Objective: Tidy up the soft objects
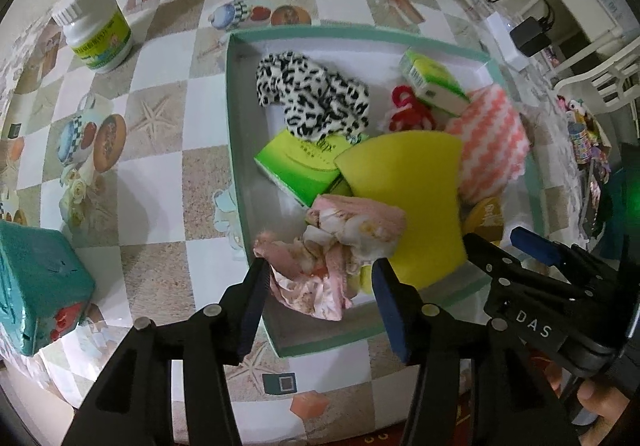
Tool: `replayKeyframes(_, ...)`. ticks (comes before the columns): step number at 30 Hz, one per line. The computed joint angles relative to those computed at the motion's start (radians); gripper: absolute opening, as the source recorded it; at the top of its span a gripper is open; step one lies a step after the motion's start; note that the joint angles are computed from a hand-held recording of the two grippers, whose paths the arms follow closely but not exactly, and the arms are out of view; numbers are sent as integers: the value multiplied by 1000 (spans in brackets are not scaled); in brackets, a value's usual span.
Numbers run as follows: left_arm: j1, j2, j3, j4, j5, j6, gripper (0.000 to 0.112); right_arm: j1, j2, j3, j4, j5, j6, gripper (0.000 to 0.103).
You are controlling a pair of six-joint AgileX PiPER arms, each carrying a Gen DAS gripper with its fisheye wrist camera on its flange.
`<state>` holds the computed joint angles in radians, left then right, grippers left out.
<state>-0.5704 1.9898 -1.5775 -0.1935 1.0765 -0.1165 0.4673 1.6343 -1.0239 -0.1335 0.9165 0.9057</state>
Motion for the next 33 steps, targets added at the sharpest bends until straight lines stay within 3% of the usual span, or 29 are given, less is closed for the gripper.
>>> replayKeyframes(12, 42, -80, 21, 47, -54, -23, 55, 8, -89, -29, -96, 8, 85, 72)
replayKeyframes(13, 47, -82, 22, 60, -60, -36, 58, 18, -90, -35, -107, 11, 99, 74)
replayKeyframes(15, 48, -79, 23, 86, -77, -67, 89, 35, -88, -45, -132, 19, 121, 79)
replayKeyframes(16, 50, -84, 28, 102, -86, -81, 90, 42, -89, -50, -142, 24, 128, 80)
replayKeyframes(21, 55, -97, 40, 172, -112, -131, 91, 60, -88, -62, -167, 29, 143, 85)
replayKeyframes(25, 57, -99, 46, 212, -123, -163, 94, 78, -82, -71, -200, 37, 171, 102)
replayKeyframes(33, 56, -98, 53, 277, -131, -219, 94, 87, -75, -75, -226, 52, 201, 103)
